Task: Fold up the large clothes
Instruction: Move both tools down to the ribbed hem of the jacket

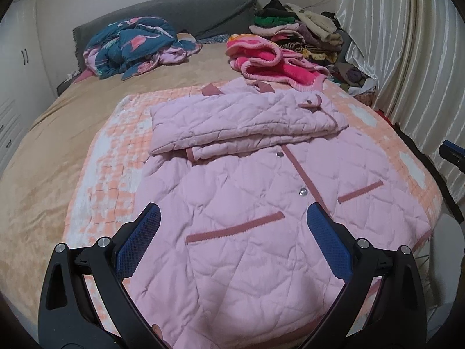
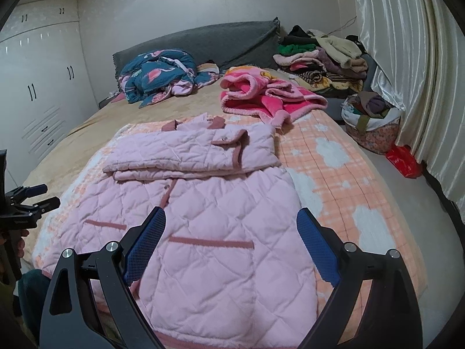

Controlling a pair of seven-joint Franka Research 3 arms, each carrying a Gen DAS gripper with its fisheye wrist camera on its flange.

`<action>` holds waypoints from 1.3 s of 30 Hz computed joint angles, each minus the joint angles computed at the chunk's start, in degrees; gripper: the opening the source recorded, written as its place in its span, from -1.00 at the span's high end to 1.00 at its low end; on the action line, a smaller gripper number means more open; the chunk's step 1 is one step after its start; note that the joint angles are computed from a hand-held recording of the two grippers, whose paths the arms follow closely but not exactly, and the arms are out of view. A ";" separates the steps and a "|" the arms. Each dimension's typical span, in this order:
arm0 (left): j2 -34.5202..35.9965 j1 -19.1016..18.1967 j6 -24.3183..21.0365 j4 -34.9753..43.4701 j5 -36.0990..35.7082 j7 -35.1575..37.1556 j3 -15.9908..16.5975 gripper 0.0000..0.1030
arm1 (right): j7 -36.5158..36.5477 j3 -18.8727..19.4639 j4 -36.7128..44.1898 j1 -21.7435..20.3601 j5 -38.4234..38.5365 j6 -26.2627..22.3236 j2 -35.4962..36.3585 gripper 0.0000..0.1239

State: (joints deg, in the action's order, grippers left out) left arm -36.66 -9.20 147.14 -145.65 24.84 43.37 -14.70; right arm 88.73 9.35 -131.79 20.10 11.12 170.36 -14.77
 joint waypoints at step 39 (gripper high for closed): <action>-9.37 -1.34 -10.37 -14.01 -6.85 0.05 4.45 -0.84 | -2.52 -2.57 -6.56 -1.13 0.86 -3.61 2.42 -0.47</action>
